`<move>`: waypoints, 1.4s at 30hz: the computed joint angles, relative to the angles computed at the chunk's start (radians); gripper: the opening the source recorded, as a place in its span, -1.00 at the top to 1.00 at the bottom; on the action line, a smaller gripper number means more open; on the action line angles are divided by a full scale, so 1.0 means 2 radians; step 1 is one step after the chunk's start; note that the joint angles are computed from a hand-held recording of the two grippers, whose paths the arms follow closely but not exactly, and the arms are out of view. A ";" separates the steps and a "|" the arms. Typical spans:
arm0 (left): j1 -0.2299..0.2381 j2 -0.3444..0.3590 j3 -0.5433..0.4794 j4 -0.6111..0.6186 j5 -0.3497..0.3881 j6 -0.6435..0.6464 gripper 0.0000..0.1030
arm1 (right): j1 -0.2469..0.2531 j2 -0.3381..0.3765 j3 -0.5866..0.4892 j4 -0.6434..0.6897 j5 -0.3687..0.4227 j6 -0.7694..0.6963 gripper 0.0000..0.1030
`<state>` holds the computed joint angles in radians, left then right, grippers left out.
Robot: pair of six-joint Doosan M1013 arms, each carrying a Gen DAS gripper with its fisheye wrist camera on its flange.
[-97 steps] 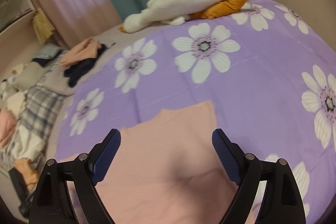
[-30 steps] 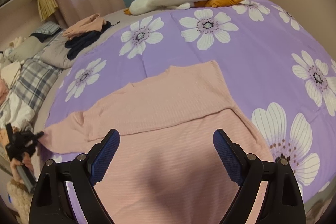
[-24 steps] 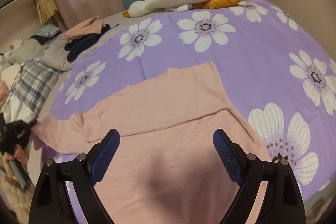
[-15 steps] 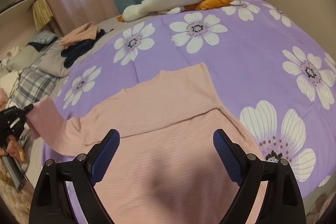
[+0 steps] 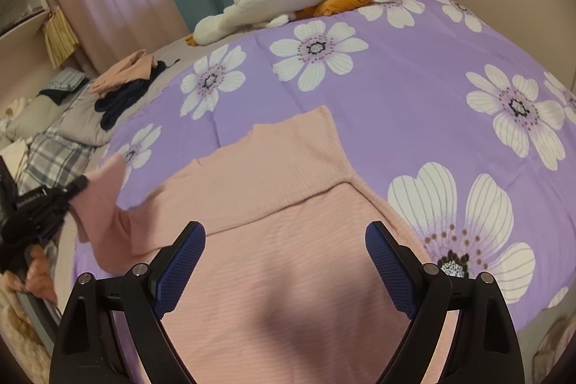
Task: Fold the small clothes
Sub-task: 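Fold the held sleeve across the shirt body with the left tool, release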
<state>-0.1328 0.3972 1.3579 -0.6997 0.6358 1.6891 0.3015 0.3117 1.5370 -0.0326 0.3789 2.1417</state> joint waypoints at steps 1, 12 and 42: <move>-0.004 0.005 -0.003 0.002 0.011 0.002 0.98 | -0.001 0.001 0.000 0.005 0.001 -0.004 -0.75; -0.020 0.045 -0.012 0.022 0.094 -0.030 0.97 | -0.006 0.002 0.005 0.011 0.006 -0.001 -0.75; 0.023 -0.056 0.104 0.220 0.032 -0.253 0.21 | 0.031 0.068 -0.110 0.132 0.097 -0.253 -0.75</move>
<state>-0.0871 0.2854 1.5663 -0.2590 0.6999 1.1834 0.3636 0.4479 1.3169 0.2314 0.5726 1.6364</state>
